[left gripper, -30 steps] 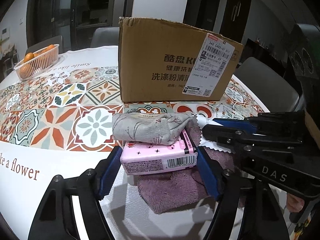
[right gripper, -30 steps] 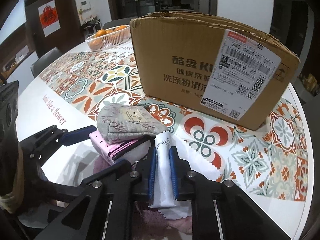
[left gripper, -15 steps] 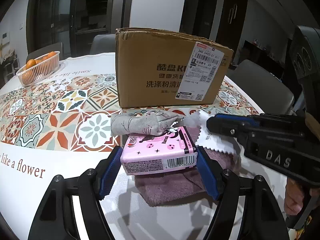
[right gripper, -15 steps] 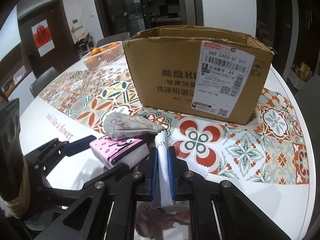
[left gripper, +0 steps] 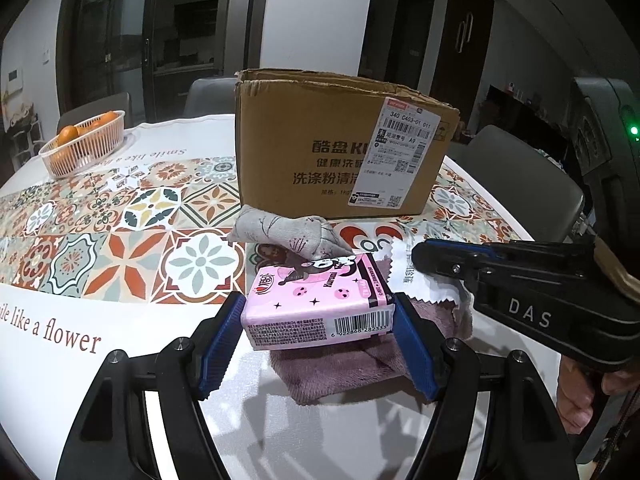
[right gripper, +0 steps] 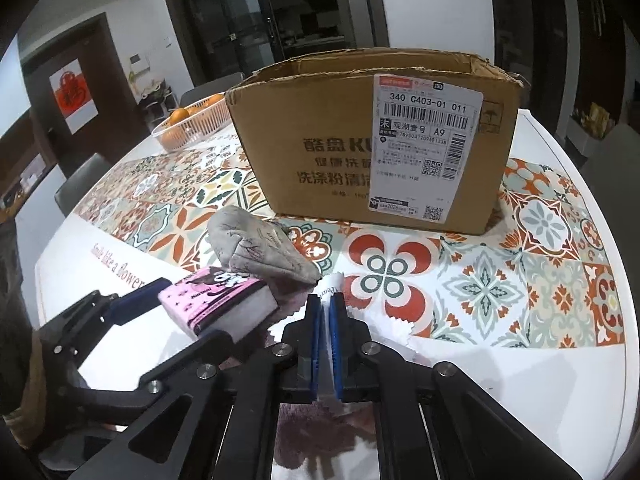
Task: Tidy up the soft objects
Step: 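Grasp the pink soap bar with the left tool while the right tool holds the white cloth, then carry the soap bar and white cloth over the box with both tools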
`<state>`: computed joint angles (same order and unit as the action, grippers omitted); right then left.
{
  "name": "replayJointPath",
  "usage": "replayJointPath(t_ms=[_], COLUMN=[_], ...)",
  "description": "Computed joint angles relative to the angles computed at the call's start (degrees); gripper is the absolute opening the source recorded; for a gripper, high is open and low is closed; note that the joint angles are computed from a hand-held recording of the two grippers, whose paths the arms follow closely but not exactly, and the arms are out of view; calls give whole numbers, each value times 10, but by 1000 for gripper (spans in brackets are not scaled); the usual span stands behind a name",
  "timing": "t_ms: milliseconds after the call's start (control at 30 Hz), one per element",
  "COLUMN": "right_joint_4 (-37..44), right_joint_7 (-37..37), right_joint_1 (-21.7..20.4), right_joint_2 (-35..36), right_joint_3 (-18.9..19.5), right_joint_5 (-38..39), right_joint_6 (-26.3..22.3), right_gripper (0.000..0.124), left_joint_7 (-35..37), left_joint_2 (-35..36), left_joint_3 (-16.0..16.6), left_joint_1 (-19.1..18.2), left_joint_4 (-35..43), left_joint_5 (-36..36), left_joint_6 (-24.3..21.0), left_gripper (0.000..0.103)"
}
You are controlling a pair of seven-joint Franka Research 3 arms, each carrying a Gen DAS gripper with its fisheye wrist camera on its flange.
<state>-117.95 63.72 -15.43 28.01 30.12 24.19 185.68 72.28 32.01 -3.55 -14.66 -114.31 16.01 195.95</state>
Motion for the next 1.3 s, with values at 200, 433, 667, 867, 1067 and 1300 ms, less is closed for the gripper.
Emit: replayJointPath(t_ms=[200,433,667,867,1067,1300], right_joint_4=[-21,-41,-59,-66,-65,-59], right_joint_7=[20,74,133,187,238,295], right_joint_1=[-29,-72,-103,-123,-126,-117], right_joint_2=[-8,-17,-29,-38,-48,-58], right_joint_3=[30,65,89,102,96,75], right_joint_5=[-22,-68,-118,-168,-210,-258], right_joint_6=[36,60,94,118,135,152], right_gripper=[4,4,4,4,4,4], left_joint_7=[5,36,65,84,124,162], left_joint_2=[-13,-31,-47,-56,-61,-62], left_joint_3=[29,52,60,49,67,72], left_joint_1=[-32,-62,-77,-68,-90,-99], left_joint_4=[-13,-25,-31,-25,-13,6], left_joint_5=[-27,-73,-113,-124,-163,-197], left_joint_6=[20,36,49,61,70,76], left_gripper=[72,72,72,72,72,72])
